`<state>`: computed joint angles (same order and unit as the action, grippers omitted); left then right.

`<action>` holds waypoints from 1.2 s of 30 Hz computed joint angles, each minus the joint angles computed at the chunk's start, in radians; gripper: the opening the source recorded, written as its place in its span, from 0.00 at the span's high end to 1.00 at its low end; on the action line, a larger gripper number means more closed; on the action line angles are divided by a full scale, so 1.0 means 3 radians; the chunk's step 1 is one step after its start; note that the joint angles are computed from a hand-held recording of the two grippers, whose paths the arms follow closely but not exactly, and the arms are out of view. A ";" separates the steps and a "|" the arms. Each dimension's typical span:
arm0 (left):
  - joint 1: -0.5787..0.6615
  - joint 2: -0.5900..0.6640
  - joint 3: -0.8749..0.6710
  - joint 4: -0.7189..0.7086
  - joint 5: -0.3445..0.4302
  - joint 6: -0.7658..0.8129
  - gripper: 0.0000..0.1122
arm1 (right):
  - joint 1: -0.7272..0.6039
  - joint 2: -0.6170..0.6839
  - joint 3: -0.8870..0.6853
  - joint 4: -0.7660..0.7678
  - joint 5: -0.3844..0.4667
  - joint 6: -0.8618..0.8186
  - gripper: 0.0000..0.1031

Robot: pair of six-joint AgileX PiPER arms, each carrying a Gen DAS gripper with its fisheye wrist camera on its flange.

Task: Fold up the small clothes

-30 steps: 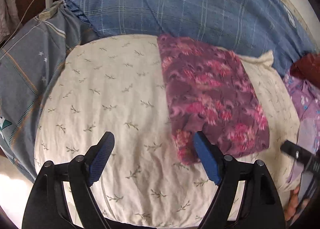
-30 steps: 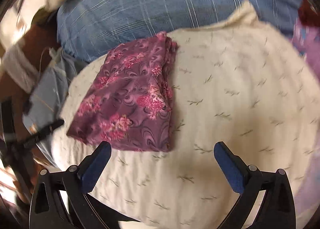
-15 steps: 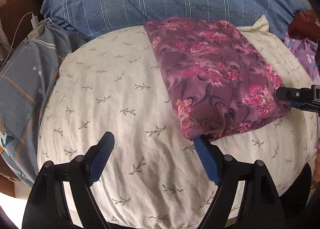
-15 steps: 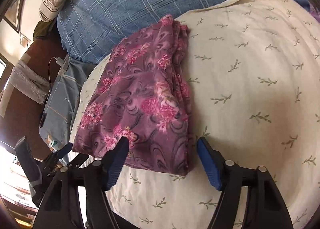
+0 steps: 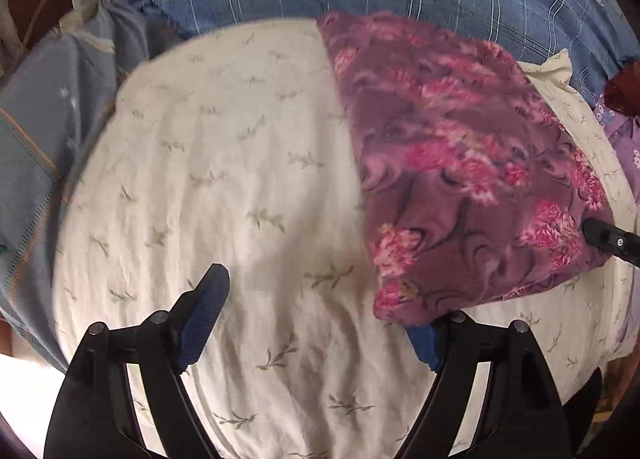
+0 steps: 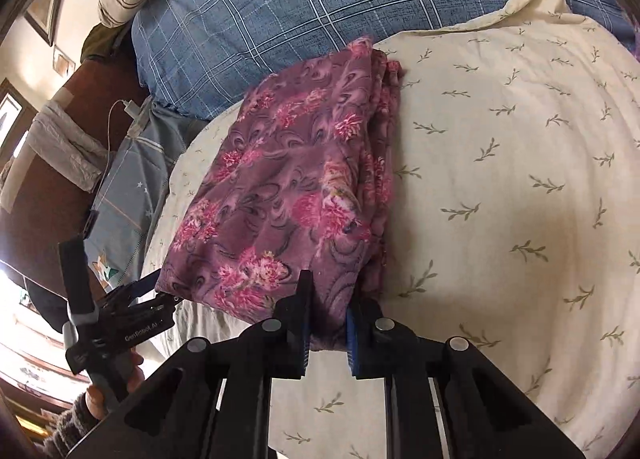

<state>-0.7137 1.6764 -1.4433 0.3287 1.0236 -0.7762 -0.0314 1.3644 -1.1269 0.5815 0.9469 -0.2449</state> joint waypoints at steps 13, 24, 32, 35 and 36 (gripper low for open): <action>0.0557 -0.0641 0.0154 -0.1364 -0.0691 0.1152 0.26 | -0.0349 -0.0108 -0.0155 0.0621 0.0050 -0.0349 0.67; 0.0291 0.0023 0.0185 -0.1003 -0.0853 0.0845 0.19 | 0.0211 0.0154 0.0044 -0.0134 -0.0305 -0.0167 0.68; -0.0079 -0.0580 0.0448 -0.0357 -0.0541 0.0367 0.19 | 0.0222 -0.0569 0.0151 -0.0424 -0.0390 0.0228 0.01; -0.0472 -0.0578 0.0466 0.0335 -0.0372 -0.0019 0.19 | -0.0071 -0.0822 0.0283 -0.0102 -0.0092 0.0147 0.00; -0.0582 -0.0554 0.0468 0.0446 -0.0323 -0.0151 0.19 | -0.0087 -0.0885 0.0308 -0.0190 0.0043 0.0277 0.00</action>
<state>-0.8884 1.5101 -1.3028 0.4624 0.9267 -0.8216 -0.0574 1.0990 -1.0346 0.5245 0.9599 -0.1618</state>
